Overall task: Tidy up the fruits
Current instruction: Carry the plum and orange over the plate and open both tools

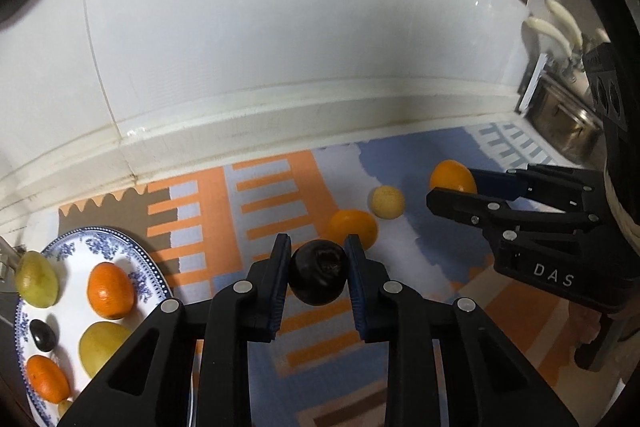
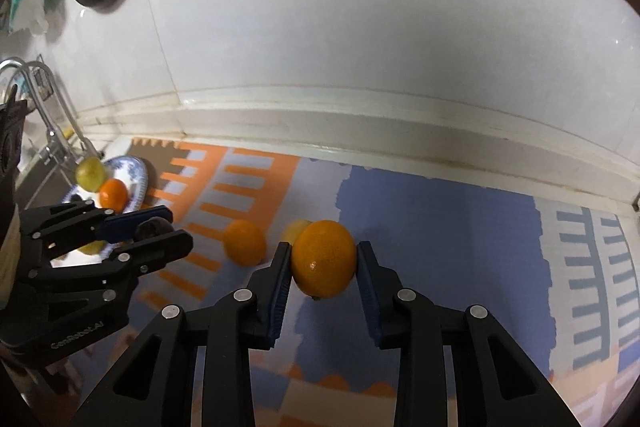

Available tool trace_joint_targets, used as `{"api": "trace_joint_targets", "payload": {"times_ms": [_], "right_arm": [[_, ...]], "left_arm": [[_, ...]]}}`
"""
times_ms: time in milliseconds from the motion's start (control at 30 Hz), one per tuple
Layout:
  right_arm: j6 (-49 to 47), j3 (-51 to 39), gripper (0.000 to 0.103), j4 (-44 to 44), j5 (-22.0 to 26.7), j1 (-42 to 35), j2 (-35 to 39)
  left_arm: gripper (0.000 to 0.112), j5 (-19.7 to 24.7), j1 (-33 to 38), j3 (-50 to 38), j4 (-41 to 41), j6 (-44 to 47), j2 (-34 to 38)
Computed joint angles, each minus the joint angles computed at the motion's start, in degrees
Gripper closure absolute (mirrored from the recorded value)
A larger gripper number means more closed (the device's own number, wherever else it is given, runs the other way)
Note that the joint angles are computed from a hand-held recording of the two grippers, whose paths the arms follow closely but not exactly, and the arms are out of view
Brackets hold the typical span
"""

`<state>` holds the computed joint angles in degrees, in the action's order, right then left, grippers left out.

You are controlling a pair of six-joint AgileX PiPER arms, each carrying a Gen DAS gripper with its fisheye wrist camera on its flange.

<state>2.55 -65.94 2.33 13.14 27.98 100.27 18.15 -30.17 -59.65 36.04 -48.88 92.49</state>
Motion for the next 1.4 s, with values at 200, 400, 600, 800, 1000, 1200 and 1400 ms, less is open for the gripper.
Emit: {"api": "trace_joint_targets", "payload": {"times_ms": [200, 400, 600, 800, 1000, 1200, 1400], "right_arm": [[4.4, 2.5, 0.070, -3.0, -0.3, 2.1, -4.7], [12.0, 3.4, 0.070, -9.9, 0.1, 5.3, -8.4], [17.4, 3.2, 0.070, -14.6, 0.6, 8.9, -10.8], [22.9, 1.9, 0.070, -19.7, 1.5, 12.6, -12.2], [29.7, -0.2, 0.070, -26.3, 2.4, 16.4, -12.4], [32.6, -3.2, 0.070, -29.3, 3.3, 19.7, -10.8], [31.0, -7.3, 0.070, -28.2, 3.9, 22.4, -7.6]], "left_arm": [[0.085, 0.3, -1.0, 2.8, 1.8, -2.4, -5.4], [0.085, 1.3, -2.1, 6.0, 7.0, -8.2, -11.2], [0.085, 3.5, -3.2, 9.0, 12.0, -13.7, -17.6], [0.085, 6.5, -4.1, 11.8, 15.4, -17.7, -23.6], [0.085, 9.4, -4.0, 14.3, 16.7, -19.2, -29.1], [0.085, 11.2, -2.4, 17.5, 16.9, -19.9, -34.3], [0.085, 12.5, 0.5, 20.5, 15.1, -18.0, -38.6]]}}
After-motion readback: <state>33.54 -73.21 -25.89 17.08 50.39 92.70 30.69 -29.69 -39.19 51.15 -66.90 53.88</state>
